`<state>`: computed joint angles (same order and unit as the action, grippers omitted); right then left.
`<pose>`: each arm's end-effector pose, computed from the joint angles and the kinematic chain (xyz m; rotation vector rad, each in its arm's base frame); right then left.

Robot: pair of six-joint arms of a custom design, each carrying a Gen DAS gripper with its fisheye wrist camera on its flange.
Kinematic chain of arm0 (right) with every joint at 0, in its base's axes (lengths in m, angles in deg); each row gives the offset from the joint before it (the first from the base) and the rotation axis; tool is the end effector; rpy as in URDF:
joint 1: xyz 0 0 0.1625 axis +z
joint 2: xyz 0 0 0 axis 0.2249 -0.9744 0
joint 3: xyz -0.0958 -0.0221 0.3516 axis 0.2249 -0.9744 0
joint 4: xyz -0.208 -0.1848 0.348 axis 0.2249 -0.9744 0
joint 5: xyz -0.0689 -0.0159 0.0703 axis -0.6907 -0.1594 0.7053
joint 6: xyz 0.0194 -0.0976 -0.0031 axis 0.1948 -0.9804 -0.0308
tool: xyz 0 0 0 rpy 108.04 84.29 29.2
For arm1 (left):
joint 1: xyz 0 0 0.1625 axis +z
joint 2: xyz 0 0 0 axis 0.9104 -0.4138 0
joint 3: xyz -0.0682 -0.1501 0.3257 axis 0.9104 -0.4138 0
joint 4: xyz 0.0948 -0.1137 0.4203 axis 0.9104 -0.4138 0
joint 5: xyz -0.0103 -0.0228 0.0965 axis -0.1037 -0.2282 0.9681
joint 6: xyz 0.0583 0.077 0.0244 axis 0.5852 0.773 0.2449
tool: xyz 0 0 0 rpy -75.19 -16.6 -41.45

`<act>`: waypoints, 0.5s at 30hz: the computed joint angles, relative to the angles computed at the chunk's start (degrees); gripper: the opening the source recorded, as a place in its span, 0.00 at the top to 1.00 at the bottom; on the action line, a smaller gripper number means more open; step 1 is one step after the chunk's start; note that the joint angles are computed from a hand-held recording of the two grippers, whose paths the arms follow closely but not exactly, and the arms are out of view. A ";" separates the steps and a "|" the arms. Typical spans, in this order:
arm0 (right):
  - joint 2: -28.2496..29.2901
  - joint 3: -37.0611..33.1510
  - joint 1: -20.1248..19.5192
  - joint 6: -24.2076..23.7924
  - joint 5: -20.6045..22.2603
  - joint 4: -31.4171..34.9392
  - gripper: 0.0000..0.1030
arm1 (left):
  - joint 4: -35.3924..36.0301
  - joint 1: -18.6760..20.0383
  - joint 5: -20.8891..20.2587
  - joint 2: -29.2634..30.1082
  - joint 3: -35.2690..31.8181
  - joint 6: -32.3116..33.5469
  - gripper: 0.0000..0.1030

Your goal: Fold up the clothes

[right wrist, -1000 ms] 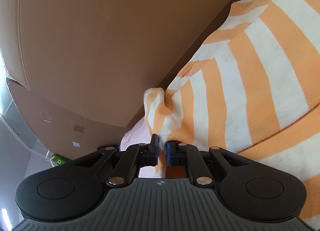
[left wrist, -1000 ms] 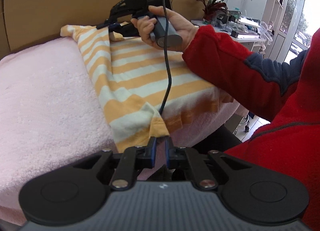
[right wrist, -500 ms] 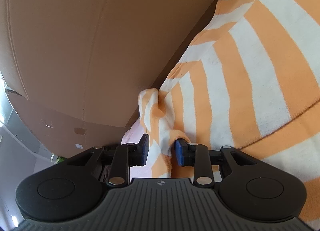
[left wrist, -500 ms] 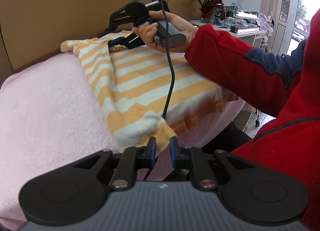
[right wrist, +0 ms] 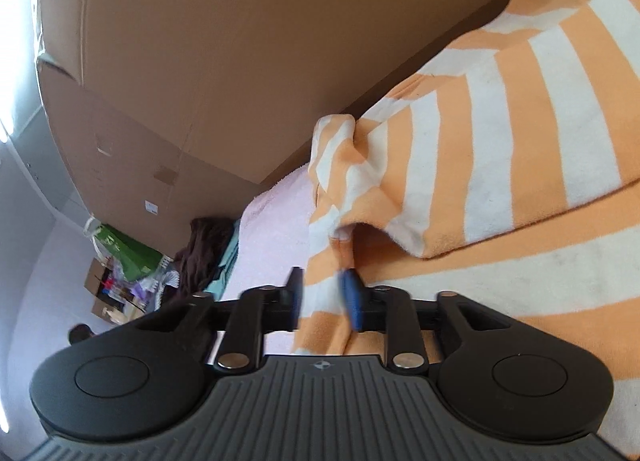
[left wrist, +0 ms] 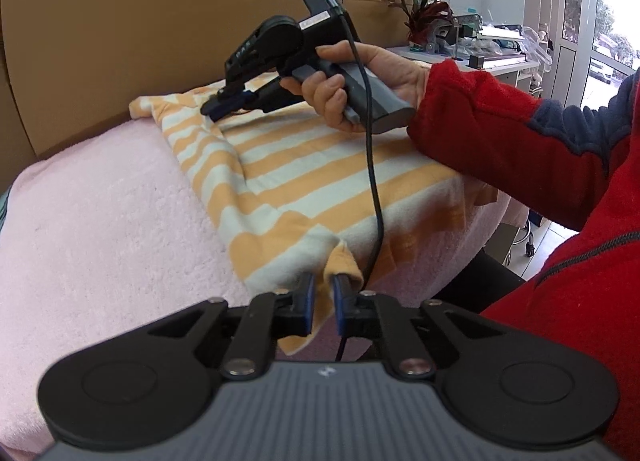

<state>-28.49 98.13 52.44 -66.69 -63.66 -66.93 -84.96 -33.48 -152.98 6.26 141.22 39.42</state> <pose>-0.0355 -0.4950 0.4099 -0.0270 2.7767 -1.2034 -0.3308 -0.3947 0.0078 1.7988 2.3288 -0.4416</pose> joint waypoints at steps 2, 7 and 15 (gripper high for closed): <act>-0.25 0.56 0.45 -1.32 -2.30 -1.10 0.96 | -0.04 0.09 -0.80 -0.21 0.05 -0.51 0.98; 0.44 0.88 -1.12 0.33 1.66 -5.36 0.97 | -0.88 0.65 -4.89 -1.79 0.44 -1.40 1.00; -0.79 1.72 -2.39 2.64 3.62 -7.08 0.98 | 1.72 0.61 -4.60 -2.13 0.01 -0.85 0.93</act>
<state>-29.28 99.84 50.05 -64.05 -60.04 -74.01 -83.24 -32.86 -157.58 4.13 141.23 38.57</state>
